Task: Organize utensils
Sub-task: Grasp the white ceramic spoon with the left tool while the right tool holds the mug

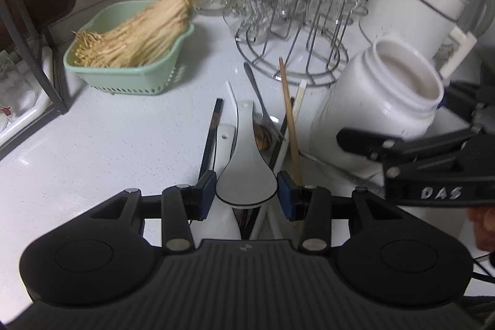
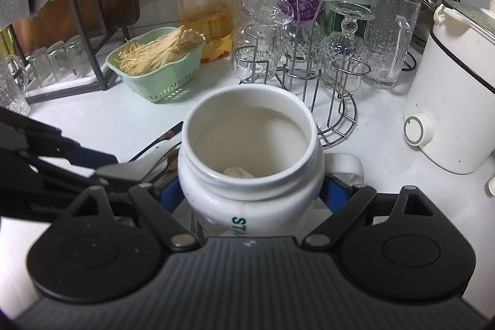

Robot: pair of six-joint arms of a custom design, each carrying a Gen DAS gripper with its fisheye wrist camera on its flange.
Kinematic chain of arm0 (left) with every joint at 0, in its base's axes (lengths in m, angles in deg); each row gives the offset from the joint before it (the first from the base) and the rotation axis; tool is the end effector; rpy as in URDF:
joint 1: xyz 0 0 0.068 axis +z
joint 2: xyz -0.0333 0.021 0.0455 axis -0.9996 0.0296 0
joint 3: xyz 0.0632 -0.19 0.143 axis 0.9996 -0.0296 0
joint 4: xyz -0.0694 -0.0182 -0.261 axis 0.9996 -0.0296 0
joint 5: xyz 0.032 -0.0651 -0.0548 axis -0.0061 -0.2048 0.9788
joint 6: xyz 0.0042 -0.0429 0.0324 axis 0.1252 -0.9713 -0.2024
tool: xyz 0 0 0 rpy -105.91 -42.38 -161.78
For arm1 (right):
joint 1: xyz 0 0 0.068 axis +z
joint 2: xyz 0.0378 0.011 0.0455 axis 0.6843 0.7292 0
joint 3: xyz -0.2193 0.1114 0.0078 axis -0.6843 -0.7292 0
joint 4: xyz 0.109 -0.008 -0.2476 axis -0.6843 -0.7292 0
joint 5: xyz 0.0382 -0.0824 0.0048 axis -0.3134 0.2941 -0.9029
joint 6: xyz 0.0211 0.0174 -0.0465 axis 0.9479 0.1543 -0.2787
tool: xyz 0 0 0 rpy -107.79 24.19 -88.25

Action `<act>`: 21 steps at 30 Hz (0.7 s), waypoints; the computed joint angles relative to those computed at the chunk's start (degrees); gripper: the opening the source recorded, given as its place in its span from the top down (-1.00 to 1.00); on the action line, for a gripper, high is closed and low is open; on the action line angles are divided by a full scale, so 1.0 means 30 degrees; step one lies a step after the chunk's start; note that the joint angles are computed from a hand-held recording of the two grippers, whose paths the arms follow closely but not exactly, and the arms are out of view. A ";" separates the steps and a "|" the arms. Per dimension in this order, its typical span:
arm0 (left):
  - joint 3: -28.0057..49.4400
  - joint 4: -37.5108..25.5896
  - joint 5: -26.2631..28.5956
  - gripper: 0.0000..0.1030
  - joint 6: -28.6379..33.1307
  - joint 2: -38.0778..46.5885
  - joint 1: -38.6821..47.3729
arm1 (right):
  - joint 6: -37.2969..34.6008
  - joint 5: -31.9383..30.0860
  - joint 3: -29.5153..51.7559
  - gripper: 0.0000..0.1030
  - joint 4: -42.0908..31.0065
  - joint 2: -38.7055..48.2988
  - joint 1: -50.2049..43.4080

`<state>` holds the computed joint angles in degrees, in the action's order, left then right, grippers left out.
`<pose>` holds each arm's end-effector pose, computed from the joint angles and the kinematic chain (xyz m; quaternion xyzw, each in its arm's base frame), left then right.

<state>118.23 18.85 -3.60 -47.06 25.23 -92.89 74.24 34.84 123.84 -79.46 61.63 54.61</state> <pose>0.2323 -0.0219 0.2254 0.0315 0.9557 -0.0614 0.2861 0.2463 0.0589 0.2112 -0.2226 0.8823 0.1209 0.3967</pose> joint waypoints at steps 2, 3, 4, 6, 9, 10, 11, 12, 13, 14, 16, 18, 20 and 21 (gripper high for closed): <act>0.0479 -0.0454 0.0188 0.06 -0.0077 -0.0129 0.0155 | 0.0008 0.0021 -0.0041 -0.77 -0.0032 -0.0062 -0.0011; 0.0836 -0.0733 0.0229 0.06 -0.0076 -0.0092 0.0193 | 0.0026 0.0012 -0.0093 -0.77 0.0013 -0.0096 -0.0023; 0.1151 -0.1004 0.0265 0.06 -0.0050 -0.0093 0.0223 | 0.0028 0.0023 -0.0093 -0.77 0.0022 -0.0089 -0.0016; 0.1817 -0.1508 0.0226 0.06 -0.0004 -0.0066 0.0221 | 0.0030 0.0066 0.0040 -0.78 -0.0114 0.0001 0.0018; 0.2685 -0.2030 0.0054 0.06 -0.0018 0.0054 0.0169 | -0.0283 -0.0009 0.0225 -0.78 -0.0283 0.0144 -0.0024; 0.2988 -0.2199 -0.0118 0.06 -0.0095 0.0113 0.0057 | -0.0469 -0.0185 0.0337 -0.78 -0.0366 0.0259 -0.0128; 0.3245 -0.2334 -0.0338 0.06 -0.0194 0.0169 -0.0073 | -0.0744 -0.0399 0.0470 -0.78 -0.0448 0.0399 -0.0253; 0.3537 -0.2495 -0.0563 0.06 -0.0312 0.0278 -0.0203 | -0.1049 -0.0665 0.0602 -0.78 -0.0553 0.0537 -0.0420; 0.3792 -0.2671 -0.0813 0.06 -0.0490 0.0393 -0.0390 | -0.1393 -0.0976 0.0758 -0.78 -0.0668 0.0705 -0.0619; 0.3984 -0.2796 -0.1088 0.06 -0.0691 0.0486 -0.0611 | -0.1706 -0.1255 0.0883 -0.78 -0.0708 0.0875 -0.0770; 0.4272 -0.3012 -0.1710 0.06 -0.1201 0.0513 -0.1136 | -0.2329 -0.1816 0.1062 -0.78 -0.0736 0.1154 -0.1089; 0.4509 -0.3230 -0.2334 0.06 -0.1877 0.0494 -0.1696 | -0.2916 -0.2341 0.1166 -0.78 -0.0745 0.1367 -0.1391; 0.4644 -0.3461 -0.2830 0.06 -0.2573 0.0539 -0.2153 | -0.3456 -0.2830 0.1289 -0.78 -0.0756 0.1587 -0.1664; 0.4622 -0.3563 -0.3127 0.06 -0.2948 0.0548 -0.2407 | -0.3690 -0.3056 0.1327 -0.78 -0.0754 0.1665 -0.1784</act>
